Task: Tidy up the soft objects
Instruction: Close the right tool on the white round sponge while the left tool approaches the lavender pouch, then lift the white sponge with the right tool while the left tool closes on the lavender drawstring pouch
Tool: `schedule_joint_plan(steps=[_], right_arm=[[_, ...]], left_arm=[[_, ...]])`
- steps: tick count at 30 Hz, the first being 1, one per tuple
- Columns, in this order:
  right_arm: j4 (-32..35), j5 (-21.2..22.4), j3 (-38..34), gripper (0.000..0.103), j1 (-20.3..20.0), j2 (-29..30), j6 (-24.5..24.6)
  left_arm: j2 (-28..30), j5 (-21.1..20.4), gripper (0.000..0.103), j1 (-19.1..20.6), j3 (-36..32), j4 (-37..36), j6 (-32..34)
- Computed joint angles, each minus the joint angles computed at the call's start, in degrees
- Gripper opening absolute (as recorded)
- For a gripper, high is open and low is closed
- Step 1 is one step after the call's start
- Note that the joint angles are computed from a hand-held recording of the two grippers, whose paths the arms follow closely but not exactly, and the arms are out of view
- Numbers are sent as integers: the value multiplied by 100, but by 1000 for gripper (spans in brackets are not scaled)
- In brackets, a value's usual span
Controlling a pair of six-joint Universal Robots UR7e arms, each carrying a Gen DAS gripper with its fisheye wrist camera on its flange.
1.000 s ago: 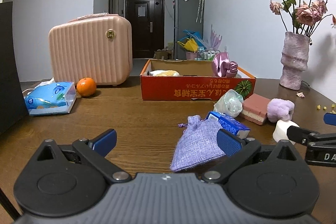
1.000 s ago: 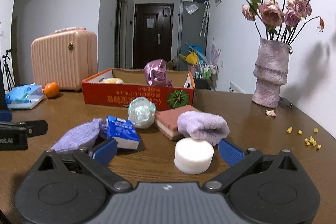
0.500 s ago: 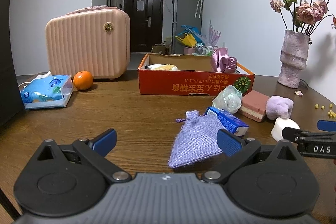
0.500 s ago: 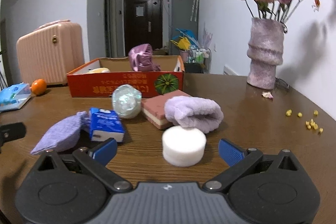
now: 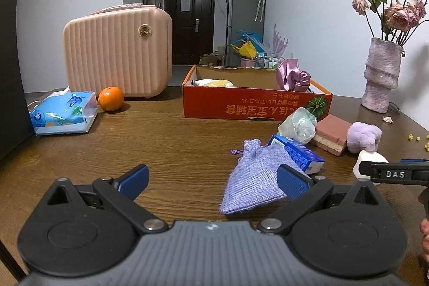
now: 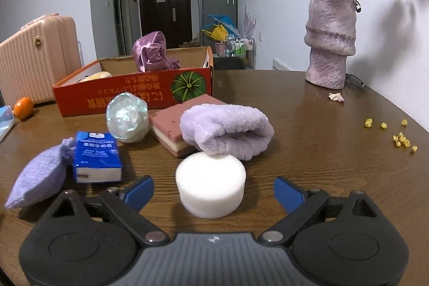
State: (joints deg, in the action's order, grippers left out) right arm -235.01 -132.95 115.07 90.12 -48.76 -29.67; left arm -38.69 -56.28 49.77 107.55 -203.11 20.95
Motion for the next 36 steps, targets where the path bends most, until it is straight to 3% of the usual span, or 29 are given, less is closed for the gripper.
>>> schedule_joint_plan(steps=[7,12,22,36], right_arm=[[326,-26,-202,81,-74,33,51],[564,-27,-244,59,-107,15,137],[263,64,-192,56,-71,66,-75],[-1161,885,272,56,316,205,-924]], left_arm=[[16,27,103,-3,-3,-13,0],[28,34,103,3,-18,-2,-2],[32,33,103,9,-28,13,-13],[-39,-36,103,49,-35,175,-168]])
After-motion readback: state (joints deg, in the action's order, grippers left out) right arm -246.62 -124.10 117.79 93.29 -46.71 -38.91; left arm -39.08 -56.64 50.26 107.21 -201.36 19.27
